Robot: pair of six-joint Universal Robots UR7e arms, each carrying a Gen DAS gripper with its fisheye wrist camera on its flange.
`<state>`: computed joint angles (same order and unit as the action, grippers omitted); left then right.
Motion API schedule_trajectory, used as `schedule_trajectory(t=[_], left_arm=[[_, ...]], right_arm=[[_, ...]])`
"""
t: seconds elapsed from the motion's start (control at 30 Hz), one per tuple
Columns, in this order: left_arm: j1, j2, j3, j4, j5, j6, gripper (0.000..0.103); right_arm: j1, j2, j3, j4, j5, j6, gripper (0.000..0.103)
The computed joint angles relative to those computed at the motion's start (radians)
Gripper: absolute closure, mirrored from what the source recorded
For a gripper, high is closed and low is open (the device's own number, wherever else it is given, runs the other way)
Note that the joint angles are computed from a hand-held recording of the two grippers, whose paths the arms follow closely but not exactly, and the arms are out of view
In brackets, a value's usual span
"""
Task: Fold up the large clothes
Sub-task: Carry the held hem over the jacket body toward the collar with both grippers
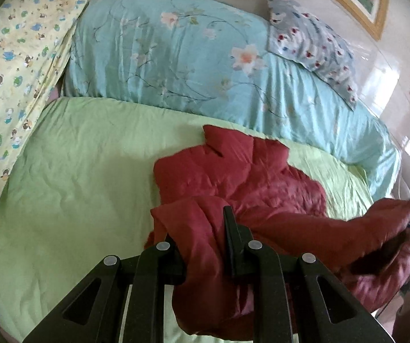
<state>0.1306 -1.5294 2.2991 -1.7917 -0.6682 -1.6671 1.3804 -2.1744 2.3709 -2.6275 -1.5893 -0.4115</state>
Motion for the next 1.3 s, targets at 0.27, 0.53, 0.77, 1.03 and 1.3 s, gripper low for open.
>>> schedule_trajectory(t=[0.27, 0.53, 0.77, 1.03, 1.3], left_arm=[[0.197, 0.091, -0.012, -0.288, 0.075, 0.214, 0.083], [0.391, 0.208, -0.074, -0.575, 0.086, 0.427, 0.083], [0.543, 0.38, -0.189, -0.693, 0.104, 0.542, 0.083], [0.659, 0.514, -0.292, -0.818, 0.114, 0.69, 0.081], [0.737, 0.589, -0.357, -0.862, 0.098, 0.743, 0.08]], right_arm=[[0.0, 0.233, -0.064, -0.215, -0.023, 0.069, 0.079], [-0.042, 0.377, -0.134, -0.303, -0.003, 0.148, 0.078], [-0.044, 0.541, -0.208, -0.418, -0.069, 0.193, 0.076], [-0.077, 0.677, -0.264, -0.522, -0.1, 0.194, 0.075], [-0.08, 0.763, -0.305, -0.585, -0.134, 0.177, 0.075]])
